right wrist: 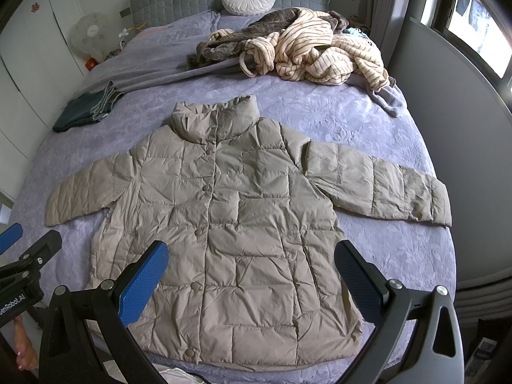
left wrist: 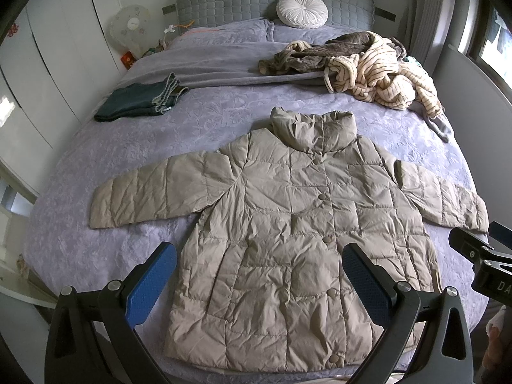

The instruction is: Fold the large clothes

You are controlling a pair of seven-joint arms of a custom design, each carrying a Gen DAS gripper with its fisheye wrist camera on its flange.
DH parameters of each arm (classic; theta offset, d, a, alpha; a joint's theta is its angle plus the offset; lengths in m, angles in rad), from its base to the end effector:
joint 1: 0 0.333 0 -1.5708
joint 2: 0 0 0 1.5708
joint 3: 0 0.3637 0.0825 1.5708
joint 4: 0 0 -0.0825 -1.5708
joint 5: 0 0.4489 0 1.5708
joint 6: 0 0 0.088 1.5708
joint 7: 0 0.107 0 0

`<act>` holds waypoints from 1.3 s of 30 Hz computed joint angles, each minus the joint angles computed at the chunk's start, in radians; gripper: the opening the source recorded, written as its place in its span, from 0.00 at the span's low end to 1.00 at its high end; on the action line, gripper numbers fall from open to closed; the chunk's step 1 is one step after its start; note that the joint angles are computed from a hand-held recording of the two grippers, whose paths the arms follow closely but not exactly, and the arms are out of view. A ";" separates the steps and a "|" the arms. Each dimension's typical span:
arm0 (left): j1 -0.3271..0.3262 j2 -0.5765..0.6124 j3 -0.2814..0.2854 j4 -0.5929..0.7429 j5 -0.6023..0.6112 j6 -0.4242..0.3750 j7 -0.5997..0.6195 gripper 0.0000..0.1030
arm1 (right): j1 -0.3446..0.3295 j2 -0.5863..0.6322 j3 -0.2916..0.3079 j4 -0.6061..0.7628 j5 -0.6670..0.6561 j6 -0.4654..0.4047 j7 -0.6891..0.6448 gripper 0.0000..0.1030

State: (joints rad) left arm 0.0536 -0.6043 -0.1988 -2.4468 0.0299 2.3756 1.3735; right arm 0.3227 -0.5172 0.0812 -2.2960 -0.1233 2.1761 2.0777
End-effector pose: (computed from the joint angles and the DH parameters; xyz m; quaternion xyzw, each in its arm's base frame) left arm 0.4425 -0.0775 0.5850 -0.6951 0.6676 -0.1687 0.2065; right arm 0.4326 0.1866 0.6129 -0.6718 0.7103 -0.1363 0.1598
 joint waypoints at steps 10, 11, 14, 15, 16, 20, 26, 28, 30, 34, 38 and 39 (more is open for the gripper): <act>-0.006 0.002 0.014 -0.004 -0.014 -0.006 0.015 1.00 | 0.000 0.003 0.002 0.003 0.001 -0.005 0.003 1.00; -0.008 0.003 0.019 -0.006 -0.021 -0.008 0.021 1.00 | 0.000 0.004 0.002 0.004 0.003 -0.008 0.003 1.00; -0.009 0.008 0.034 -0.014 -0.040 -0.013 0.039 1.00 | 0.003 0.007 0.000 0.005 0.012 -0.014 0.006 1.00; -0.009 0.012 0.041 -0.016 -0.049 -0.019 0.045 1.00 | 0.006 0.008 -0.002 0.003 0.020 -0.011 0.005 1.00; -0.006 0.017 0.047 -0.019 -0.055 -0.019 0.051 1.00 | 0.010 0.011 -0.005 0.000 0.029 -0.003 0.003 1.00; 0.008 0.051 0.070 -0.023 -0.081 -0.032 0.075 1.00 | 0.028 0.036 -0.003 -0.012 0.070 0.024 0.014 1.00; 0.043 0.129 0.138 -0.039 -0.139 0.003 0.153 1.00 | 0.064 0.132 -0.009 0.002 0.164 0.075 -0.001 1.00; 0.053 0.176 0.176 -0.036 -0.192 0.029 0.202 1.00 | 0.075 0.168 -0.009 0.010 0.193 0.103 -0.011 1.00; 0.067 0.233 0.214 -0.039 -0.262 0.077 0.252 1.00 | 0.090 0.212 -0.009 0.010 0.236 0.158 -0.028 1.00; 0.104 0.378 0.272 -0.007 -0.416 0.151 0.364 1.00 | 0.121 0.318 -0.015 0.046 0.343 0.229 -0.114 1.00; 0.144 0.558 0.322 0.075 -0.709 0.173 0.558 1.00 | 0.123 0.466 0.016 0.143 0.388 0.173 -0.179 1.00; 0.160 0.600 0.322 0.099 -0.790 0.171 0.620 1.00 | 0.120 0.486 0.024 0.150 0.404 0.183 -0.187 1.00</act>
State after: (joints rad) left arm 0.2139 -0.0039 0.1232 -2.3474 -0.7602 2.5468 1.9937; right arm 0.4425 -0.0313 0.1054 -2.1464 0.2802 2.3591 1.8906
